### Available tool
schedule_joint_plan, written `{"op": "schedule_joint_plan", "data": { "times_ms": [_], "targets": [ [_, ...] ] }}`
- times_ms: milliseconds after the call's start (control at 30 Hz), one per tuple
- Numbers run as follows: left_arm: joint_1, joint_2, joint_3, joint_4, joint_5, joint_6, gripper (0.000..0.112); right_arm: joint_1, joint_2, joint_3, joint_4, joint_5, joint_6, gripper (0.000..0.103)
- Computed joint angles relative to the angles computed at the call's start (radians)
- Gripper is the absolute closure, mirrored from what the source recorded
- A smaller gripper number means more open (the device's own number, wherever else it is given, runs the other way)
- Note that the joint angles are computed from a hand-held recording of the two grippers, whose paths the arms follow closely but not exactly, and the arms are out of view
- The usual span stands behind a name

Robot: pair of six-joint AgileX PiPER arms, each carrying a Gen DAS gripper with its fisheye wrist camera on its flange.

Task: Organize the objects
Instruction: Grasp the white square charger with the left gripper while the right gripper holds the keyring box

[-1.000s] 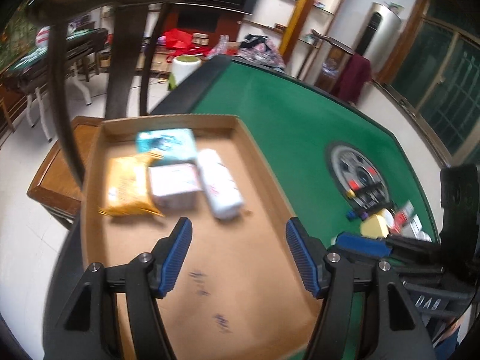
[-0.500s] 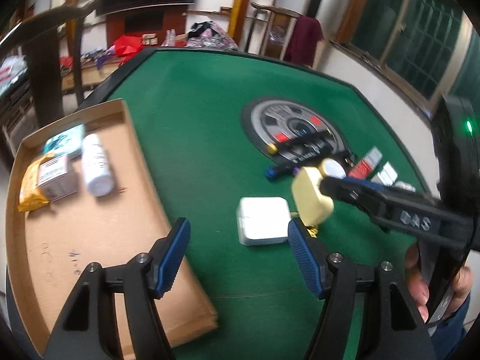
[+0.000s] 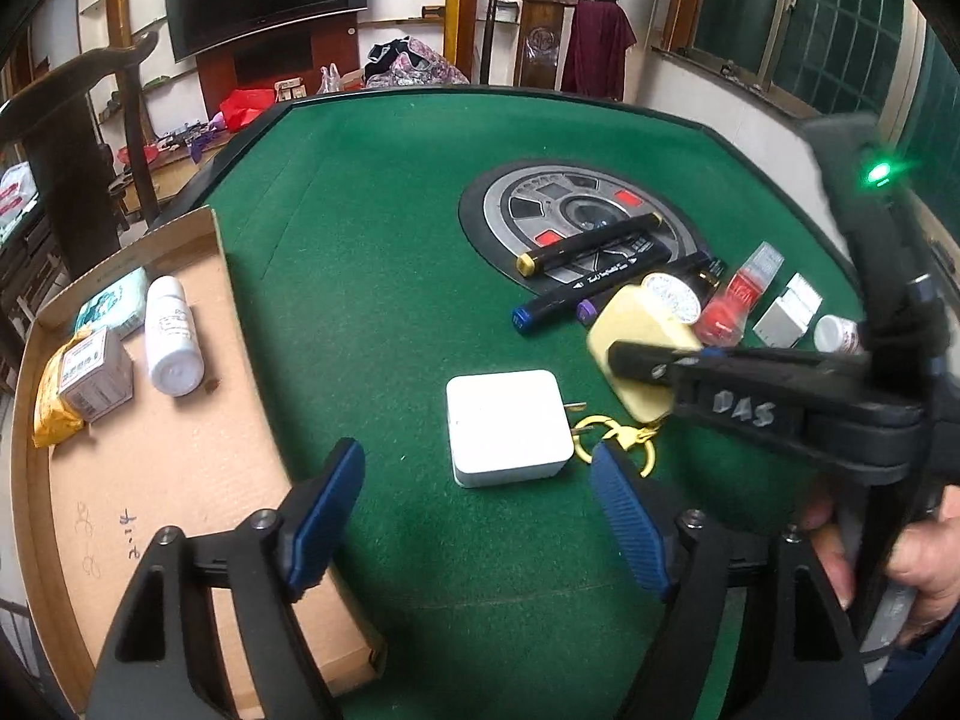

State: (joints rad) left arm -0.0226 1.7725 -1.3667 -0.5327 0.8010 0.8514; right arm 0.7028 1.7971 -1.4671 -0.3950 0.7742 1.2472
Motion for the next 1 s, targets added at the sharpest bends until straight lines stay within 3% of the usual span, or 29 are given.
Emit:
{"op": "schedule_joint_plan", "data": {
  "times_ms": [333, 400, 467, 500, 633, 1000],
  "targets": [
    [-0.133, 0.083, -0.039, 0.210, -0.092, -0.221, 0.034, 0.006, -0.068, 0.069, -0.052, -0.033, 0.079, 0.083],
    [-0.134, 0.098, -0.035, 0.203, -0.103, -0.232, 0.038, 0.015, -0.071, 0.064, -0.073, -0.022, 0.095, 0.083],
    [-0.135, 0.080, 0.014, 0.174, -0.167, -0.198, 0.055, 0.022, -0.075, 0.062, -0.096, -0.013, 0.124, 0.083],
    [-0.127, 0.081, 0.014, 0.141, -0.153, -0.176, 0.060, 0.024, -0.076, 0.061, -0.099, -0.012, 0.128, 0.083],
    [-0.123, 0.070, 0.046, 0.100, -0.187, -0.143, 0.060, 0.029, -0.070, 0.052, -0.106, 0.001, 0.131, 0.083],
    [-0.131, 0.063, 0.039, 0.099, -0.193, -0.152, 0.062, 0.028, -0.072, 0.060, -0.110, -0.004, 0.141, 0.083]
  ]
}}
